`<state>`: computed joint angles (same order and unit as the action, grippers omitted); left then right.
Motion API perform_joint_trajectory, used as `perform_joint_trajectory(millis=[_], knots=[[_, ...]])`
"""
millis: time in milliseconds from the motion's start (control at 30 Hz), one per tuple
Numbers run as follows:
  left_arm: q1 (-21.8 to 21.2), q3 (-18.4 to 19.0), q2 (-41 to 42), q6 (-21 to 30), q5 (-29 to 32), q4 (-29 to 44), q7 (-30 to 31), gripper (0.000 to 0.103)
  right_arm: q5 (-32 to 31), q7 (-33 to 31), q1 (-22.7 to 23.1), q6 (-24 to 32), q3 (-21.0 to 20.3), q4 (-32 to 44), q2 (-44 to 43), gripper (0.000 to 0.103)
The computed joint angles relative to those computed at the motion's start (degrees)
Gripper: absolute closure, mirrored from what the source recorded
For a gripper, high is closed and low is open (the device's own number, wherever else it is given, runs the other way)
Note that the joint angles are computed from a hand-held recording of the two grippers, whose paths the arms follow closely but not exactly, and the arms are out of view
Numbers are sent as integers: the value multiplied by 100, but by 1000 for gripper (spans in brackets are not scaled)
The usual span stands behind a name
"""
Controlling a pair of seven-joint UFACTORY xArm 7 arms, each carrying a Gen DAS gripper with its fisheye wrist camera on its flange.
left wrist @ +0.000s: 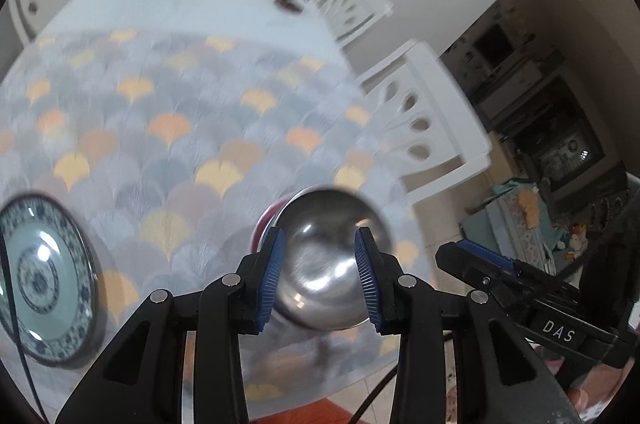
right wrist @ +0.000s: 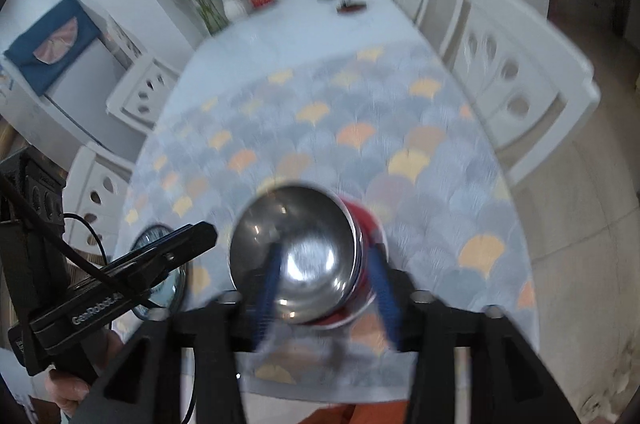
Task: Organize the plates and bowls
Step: 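Lower the blue steel bowl into the red steel bowl and open both tools, then grasp the rim of the nested bowl stack with both tools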
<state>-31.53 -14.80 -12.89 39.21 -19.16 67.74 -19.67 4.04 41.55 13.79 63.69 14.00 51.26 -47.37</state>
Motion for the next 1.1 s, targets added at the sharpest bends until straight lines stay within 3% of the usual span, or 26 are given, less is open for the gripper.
perform_joint_trajectory(millis=[67, 100, 133, 167, 367, 633, 867, 1000, 1067, 1100], knots=[[99, -114, -62, -65, 402, 116, -269, 56, -213, 1, -103, -4, 83, 125, -86, 35], [162, -181, -116, -154, 636, 136, -456, 34, -304, -28, -142, 10, 105, 180, -111, 29], [179, -198, -163, -259, 726, 102, -550, 19, -399, -49, -191, 50, 138, 238, -121, 22], [173, -191, -200, -355, 750, 55, -591, 19, -422, -62, -210, 77, 127, 248, -131, 20], [30, -47, -113, -315, 407, -168, -516, 20, 385, -6, 70, -46, -365, -386, -310, 18], [-206, 205, 201, -324, -1108, -637, -96, 24, 724, -233, 132, -71, -592, -1086, -452, 18], [-98, 83, 519, -297, -1156, -646, -347, 27, 1101, -807, 209, -564, -951, -1382, -83, 18], [-69, -8, 712, -270, -931, -575, -602, 38, 1190, -1141, 221, -751, -1009, -1442, 173, 18], [-71, -26, 747, -302, -888, -590, -644, 49, 1307, -1328, 272, -825, -1079, -1477, 322, 20], [-81, -23, 782, -293, -928, -585, -585, 59, 1364, -1414, 294, -856, -1099, -1487, 391, 25]])
